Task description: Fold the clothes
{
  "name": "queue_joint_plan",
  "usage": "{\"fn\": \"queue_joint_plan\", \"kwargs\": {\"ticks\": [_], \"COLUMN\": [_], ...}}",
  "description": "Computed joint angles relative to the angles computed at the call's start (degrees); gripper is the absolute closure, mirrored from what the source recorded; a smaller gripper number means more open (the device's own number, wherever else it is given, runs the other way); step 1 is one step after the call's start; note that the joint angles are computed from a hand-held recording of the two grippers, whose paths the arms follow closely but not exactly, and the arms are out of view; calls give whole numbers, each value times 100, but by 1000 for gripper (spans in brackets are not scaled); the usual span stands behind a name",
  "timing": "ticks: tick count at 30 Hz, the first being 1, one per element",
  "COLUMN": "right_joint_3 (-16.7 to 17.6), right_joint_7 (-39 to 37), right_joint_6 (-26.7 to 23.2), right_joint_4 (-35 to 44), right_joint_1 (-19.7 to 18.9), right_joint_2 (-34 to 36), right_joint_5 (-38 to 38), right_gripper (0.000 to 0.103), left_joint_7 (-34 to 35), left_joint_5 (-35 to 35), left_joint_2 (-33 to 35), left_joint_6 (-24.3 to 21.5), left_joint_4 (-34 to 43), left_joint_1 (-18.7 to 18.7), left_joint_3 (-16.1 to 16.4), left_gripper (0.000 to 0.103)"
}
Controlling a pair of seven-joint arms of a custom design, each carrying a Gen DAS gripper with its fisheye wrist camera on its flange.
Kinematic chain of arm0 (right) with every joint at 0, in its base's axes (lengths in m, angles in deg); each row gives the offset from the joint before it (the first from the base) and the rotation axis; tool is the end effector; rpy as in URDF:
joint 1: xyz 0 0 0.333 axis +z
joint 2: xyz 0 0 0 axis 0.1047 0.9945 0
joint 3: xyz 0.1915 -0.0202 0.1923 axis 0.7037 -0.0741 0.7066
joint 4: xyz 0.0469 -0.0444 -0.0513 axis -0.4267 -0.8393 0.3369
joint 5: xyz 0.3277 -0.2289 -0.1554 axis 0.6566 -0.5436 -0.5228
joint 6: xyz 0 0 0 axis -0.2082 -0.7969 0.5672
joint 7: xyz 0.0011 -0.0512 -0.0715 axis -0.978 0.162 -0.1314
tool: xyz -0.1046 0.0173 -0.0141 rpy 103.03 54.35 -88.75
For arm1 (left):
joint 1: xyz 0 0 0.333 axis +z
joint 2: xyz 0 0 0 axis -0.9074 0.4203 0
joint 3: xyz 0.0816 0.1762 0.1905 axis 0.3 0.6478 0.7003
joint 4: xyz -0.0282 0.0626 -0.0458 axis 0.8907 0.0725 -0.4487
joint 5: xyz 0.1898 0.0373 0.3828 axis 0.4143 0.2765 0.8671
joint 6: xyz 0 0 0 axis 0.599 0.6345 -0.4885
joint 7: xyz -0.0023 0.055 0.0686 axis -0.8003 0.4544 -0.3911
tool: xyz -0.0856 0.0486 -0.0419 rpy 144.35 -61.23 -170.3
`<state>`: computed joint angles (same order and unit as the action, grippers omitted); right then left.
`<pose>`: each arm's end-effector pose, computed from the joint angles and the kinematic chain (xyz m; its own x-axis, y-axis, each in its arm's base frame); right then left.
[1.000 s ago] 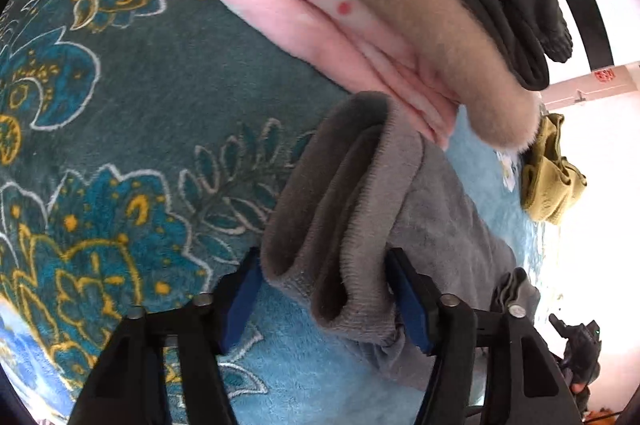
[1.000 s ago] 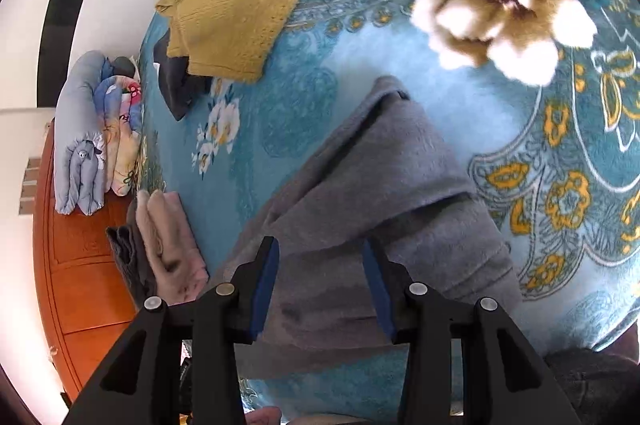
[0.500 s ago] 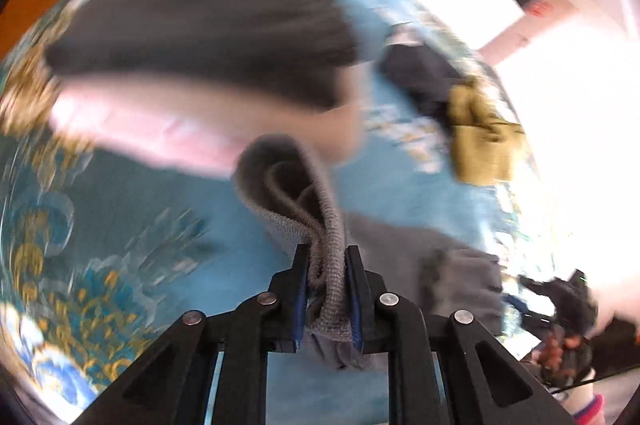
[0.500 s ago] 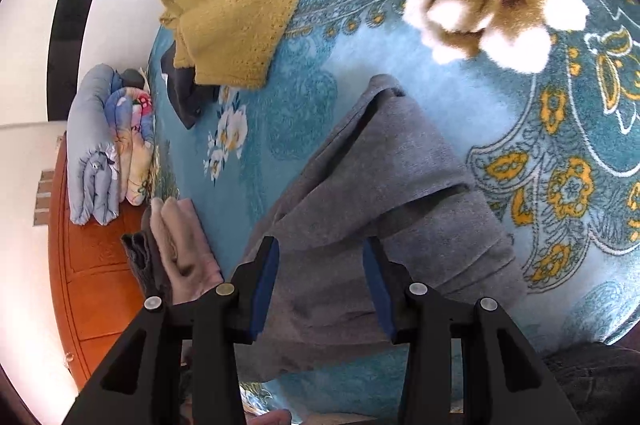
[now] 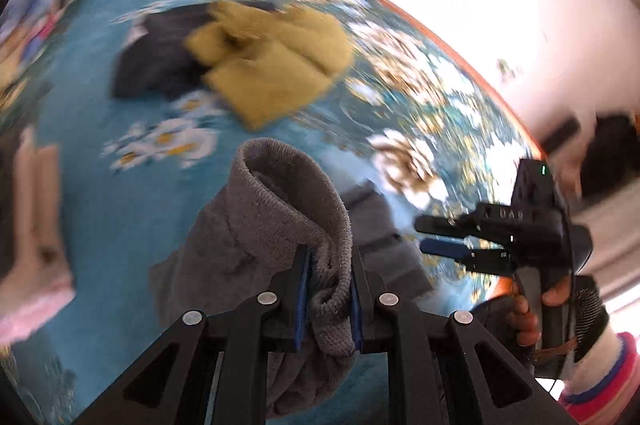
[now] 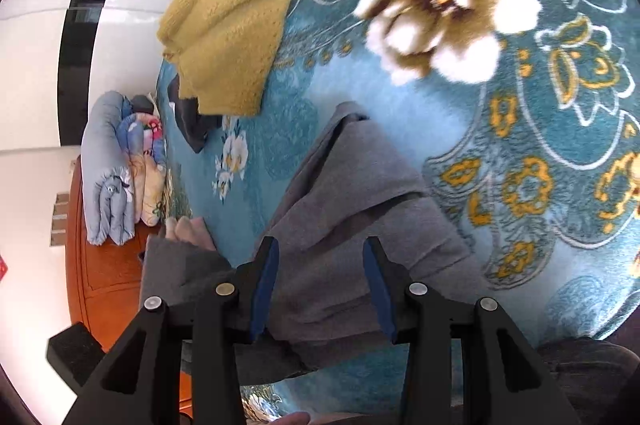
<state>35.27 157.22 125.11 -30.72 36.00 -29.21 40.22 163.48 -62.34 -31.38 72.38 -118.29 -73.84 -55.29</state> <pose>0.5530 0.3744 0.3543 -0.5668 -0.4148 -0.7118 -0.6284 0.7764 0.0480 0.6291 -0.2901 0.4665 -0.6064 -0.7314 0.3118 -0.7704 0.4434 -0.4582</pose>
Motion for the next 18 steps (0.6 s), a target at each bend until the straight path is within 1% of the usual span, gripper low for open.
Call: {"fn": "queue_joint_plan", "kwargs": {"ticks": [3,6,8,9,10,11,13,15,18], "right_joint_3": [17,68,119,138,153,157,133,98,107], "right_joint_7": [61,1,-83,-117,-149,-166,-168,-158,-251], "right_joint_6": [128,187,175,164,152,138,100,58,26], "right_joint_4": [-209,-278,-275,-268,-262,-254,-228,-213,-167], "right_joint_1": [-18,-58,-104,-120,-133,-136,-117,-90,-98], "right_joint_2": [-107,-134,-124,-115,-108,-102,-90,-94,-90], "right_joint_5": [105,193,269,304,336,356,350,303,243], "right_gripper": [58,58,58,58,58,58,58,58,58], "left_joint_7": [-454,-837,-959,-933,-908,-901,-798,-748,-794], "left_joint_5": [609,963,1035,965,890,802,484,123,-204], "left_joint_2": [564,950,1092,1126,1151,1154,1080,1015,878], "left_joint_6": [-192,-410,-468,-479,-492,-526,-600,-719,-687], "left_joint_4": [526,947,1126,1170,1206,1227,1149,1099,915], "left_joint_1": [-304,-411,-418,-375,-336,-296,-143,31,242], "left_joint_3": [-19,-31,-79,-132,-179,-218,-309,-332,-226], "left_gripper": [85,82,76,74,68,59,52,51,47]}}
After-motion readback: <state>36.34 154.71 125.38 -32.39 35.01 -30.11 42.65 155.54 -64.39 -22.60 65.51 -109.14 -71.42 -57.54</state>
